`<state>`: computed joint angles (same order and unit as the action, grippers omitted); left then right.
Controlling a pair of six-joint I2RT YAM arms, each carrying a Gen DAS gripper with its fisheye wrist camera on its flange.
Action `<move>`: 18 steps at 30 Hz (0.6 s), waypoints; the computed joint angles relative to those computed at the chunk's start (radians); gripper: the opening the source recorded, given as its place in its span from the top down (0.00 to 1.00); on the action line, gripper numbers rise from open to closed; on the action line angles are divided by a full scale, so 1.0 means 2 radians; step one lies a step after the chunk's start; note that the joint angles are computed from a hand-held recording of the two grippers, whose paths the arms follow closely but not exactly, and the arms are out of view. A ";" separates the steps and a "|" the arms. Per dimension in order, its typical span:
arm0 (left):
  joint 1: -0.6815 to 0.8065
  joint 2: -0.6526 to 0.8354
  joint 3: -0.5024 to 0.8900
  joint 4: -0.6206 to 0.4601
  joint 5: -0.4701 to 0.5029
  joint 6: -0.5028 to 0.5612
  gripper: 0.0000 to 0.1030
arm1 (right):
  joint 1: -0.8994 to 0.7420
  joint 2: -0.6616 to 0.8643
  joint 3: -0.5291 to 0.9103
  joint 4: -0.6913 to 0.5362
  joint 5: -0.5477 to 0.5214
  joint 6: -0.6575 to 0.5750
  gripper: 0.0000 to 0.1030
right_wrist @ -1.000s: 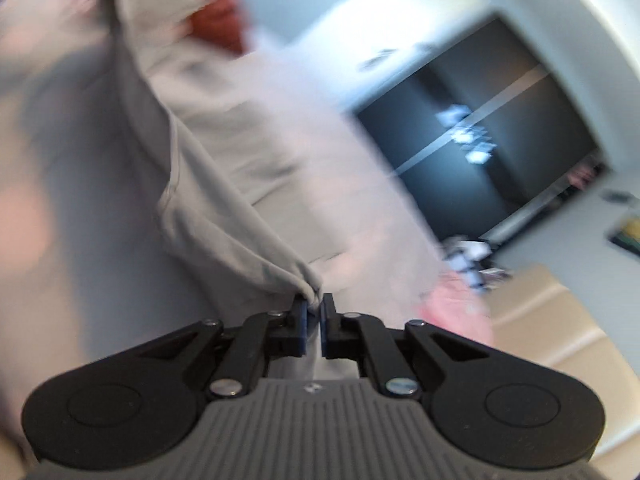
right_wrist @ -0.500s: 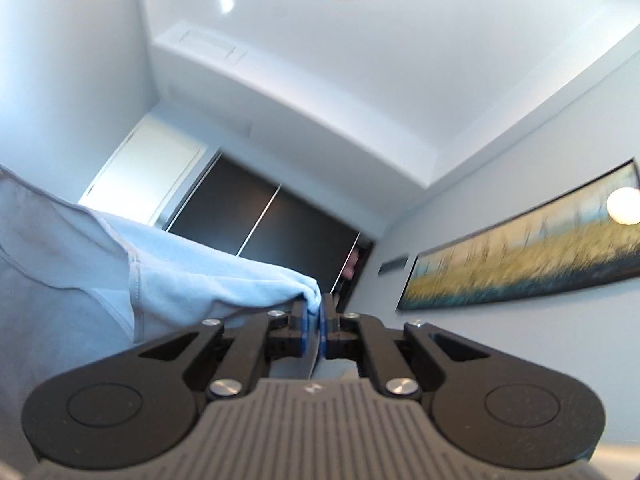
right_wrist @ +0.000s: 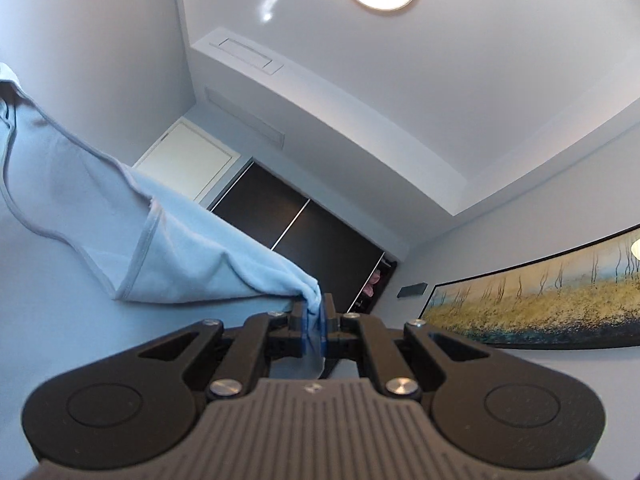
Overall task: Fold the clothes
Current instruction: 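Lift the held hem high above the bed with both grippers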
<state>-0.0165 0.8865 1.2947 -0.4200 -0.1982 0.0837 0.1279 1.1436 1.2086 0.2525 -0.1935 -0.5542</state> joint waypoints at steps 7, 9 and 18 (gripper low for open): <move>0.044 0.131 -0.010 0.083 0.006 0.015 0.95 | 0.040 0.160 0.097 -0.024 0.070 -0.037 0.94; 0.044 0.185 0.015 0.102 -0.006 0.005 0.95 | 0.053 0.217 0.143 -0.027 0.095 -0.044 0.94; 0.026 0.321 0.111 0.228 -0.088 -0.004 0.95 | 0.097 0.430 0.423 -0.033 0.193 -0.010 0.94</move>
